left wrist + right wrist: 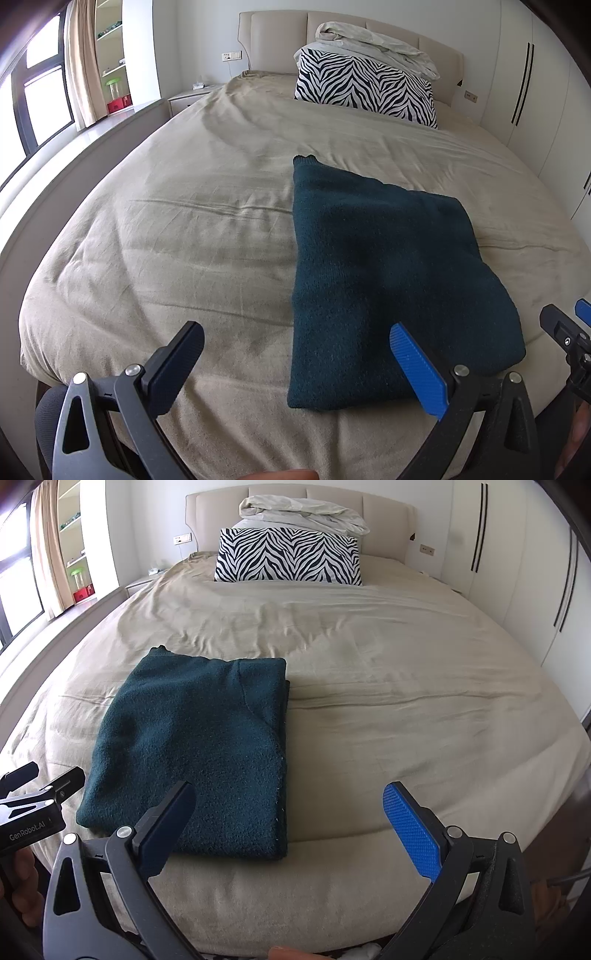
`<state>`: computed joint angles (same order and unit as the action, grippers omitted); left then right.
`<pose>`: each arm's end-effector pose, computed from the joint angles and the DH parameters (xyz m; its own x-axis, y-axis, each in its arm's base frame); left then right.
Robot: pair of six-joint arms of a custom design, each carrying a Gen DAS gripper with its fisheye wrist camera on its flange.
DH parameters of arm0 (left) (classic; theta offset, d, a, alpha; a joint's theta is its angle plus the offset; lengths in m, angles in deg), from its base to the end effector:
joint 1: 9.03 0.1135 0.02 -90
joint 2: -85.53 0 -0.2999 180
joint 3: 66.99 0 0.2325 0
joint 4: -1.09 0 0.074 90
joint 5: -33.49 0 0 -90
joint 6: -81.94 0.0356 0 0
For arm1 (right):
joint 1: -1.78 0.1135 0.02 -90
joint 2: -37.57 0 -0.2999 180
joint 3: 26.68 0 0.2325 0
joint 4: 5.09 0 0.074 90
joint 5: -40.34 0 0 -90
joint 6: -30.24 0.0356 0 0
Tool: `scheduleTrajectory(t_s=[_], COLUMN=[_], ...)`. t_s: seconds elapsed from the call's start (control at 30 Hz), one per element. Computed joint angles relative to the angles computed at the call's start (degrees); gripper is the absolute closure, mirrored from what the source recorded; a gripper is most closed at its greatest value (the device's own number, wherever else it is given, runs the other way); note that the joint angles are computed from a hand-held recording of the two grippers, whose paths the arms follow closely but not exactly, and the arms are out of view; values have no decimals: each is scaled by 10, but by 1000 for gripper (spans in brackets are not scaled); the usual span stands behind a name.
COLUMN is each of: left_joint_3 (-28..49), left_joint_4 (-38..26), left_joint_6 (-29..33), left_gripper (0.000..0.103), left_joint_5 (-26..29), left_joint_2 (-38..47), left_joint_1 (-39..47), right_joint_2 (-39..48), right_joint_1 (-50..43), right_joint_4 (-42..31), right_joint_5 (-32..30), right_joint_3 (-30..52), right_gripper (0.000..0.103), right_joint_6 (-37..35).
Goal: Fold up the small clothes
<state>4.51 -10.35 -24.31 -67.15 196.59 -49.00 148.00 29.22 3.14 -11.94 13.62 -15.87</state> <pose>0.2921 -0.2362 0.1606 -0.7235 0.2476 -0.6443 0.3540 0.9345 -0.0383 0.2335 0.0967 0.0858 -0.6396 0.2858 -0.7136 0.4644 0.8834 -0.0624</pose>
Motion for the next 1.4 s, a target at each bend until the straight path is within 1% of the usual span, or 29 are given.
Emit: scheduleTrajectory(t_s=[1.4], left_joint_3=[-1], left_joint_4=[-2], left_joint_6=[-2], left_gripper=[0], left_joint_5=[2], left_joint_2=[-3], left_joint_1=[-4], right_joint_2=[2], right_joint_1=[7], right_joint_4=[-4], right_joint_5=[3], right_joint_3=[1], right_gripper=[0], right_joint_6=[11])
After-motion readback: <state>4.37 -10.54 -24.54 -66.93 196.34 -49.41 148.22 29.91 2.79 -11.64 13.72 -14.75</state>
